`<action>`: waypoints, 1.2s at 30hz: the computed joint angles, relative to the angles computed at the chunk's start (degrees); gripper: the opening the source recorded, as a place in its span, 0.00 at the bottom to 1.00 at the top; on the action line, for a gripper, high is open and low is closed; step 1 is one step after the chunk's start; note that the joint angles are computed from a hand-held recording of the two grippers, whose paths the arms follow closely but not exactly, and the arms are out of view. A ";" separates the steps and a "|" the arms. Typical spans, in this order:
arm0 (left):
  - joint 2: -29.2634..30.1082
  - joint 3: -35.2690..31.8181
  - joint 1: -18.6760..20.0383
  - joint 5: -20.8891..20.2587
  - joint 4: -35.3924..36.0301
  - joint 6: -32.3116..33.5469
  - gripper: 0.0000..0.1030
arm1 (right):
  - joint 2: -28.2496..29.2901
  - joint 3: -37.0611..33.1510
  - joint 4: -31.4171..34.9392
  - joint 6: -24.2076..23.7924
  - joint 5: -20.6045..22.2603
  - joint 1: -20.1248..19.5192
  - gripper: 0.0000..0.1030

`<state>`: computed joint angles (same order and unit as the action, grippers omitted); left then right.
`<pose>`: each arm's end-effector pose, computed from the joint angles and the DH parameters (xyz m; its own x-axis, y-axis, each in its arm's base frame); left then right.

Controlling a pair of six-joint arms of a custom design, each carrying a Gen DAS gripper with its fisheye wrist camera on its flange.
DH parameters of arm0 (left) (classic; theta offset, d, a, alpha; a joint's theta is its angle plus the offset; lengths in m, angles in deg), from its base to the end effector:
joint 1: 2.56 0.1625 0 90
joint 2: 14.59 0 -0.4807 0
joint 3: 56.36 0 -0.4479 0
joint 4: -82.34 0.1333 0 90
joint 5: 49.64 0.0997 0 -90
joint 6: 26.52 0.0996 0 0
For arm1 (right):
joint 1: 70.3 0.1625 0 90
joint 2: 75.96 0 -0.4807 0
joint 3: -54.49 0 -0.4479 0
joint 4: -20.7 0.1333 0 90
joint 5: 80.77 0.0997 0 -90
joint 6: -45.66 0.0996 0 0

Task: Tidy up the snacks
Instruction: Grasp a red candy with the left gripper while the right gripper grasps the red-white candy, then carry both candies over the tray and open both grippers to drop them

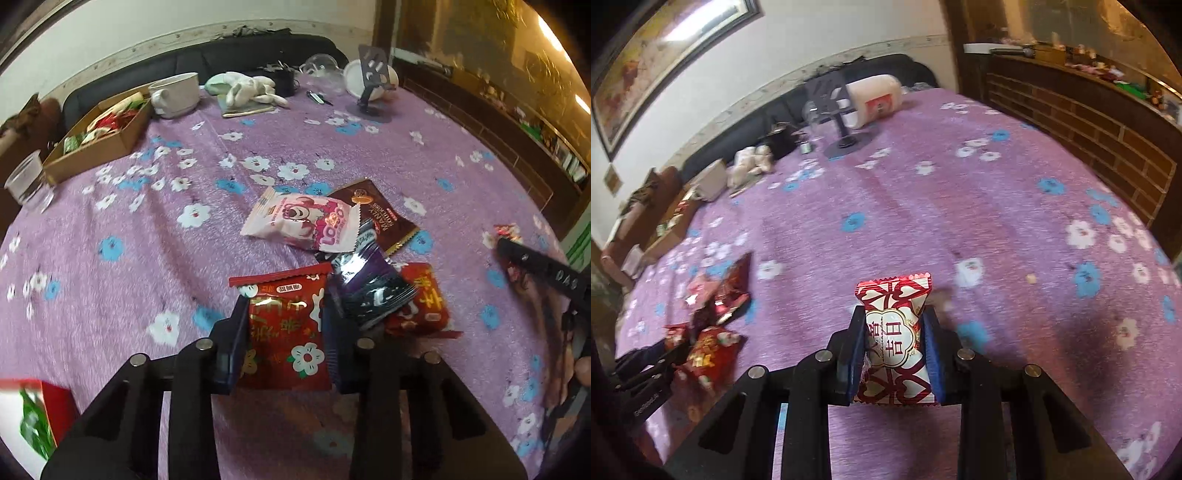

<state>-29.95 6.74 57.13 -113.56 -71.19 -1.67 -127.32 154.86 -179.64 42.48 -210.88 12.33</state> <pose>-0.2938 -0.8534 -0.1006 -0.5543 0.6667 -0.4982 0.7919 0.6067 -0.0691 -0.0223 -0.7116 0.2508 -0.6883 0.6313 0.3573 0.0234 0.5116 -0.8589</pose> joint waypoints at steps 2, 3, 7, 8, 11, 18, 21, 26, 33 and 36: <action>-2.22 3.19 0.04 -1.58 -1.17 -1.43 0.30 | -0.07 0.21 0.30 -0.55 2.17 0.09 0.29; -3.17 4.67 0.02 -1.98 -2.08 -1.82 0.30 | -0.09 0.29 0.41 -0.67 3.09 0.16 0.29; -7.78 11.65 -0.01 -3.51 -5.84 -3.26 0.30 | -0.73 1.08 2.04 -0.13 7.16 0.91 0.29; -9.46 14.10 0.05 -4.28 -7.24 -3.36 0.30 | -0.76 1.24 2.43 -0.50 7.73 1.36 0.29; -13.11 19.64 -0.07 -4.56 -10.72 -3.13 0.30 | -0.21 1.75 3.17 -2.82 8.86 3.46 0.29; -20.74 30.53 0.54 -5.76 -18.57 -3.46 0.30 | 2.86 2.44 4.92 -5.46 11.75 9.00 0.28; -23.68 33.65 1.44 -5.40 -20.04 -4.69 0.30 | 4.91 1.93 5.76 -6.20 12.98 11.18 0.28; -27.80 38.05 2.92 -4.10 -23.95 -4.36 0.30 | 8.00 0.44 8.20 -5.40 14.82 13.88 0.28; -31.79 40.31 5.67 -3.48 -27.37 -5.49 0.30 | 11.70 -2.74 11.57 -5.84 14.71 17.34 0.28; -32.60 40.05 6.64 -3.14 -28.77 -5.43 0.30 | 13.66 -5.19 12.57 -6.93 15.15 18.77 0.28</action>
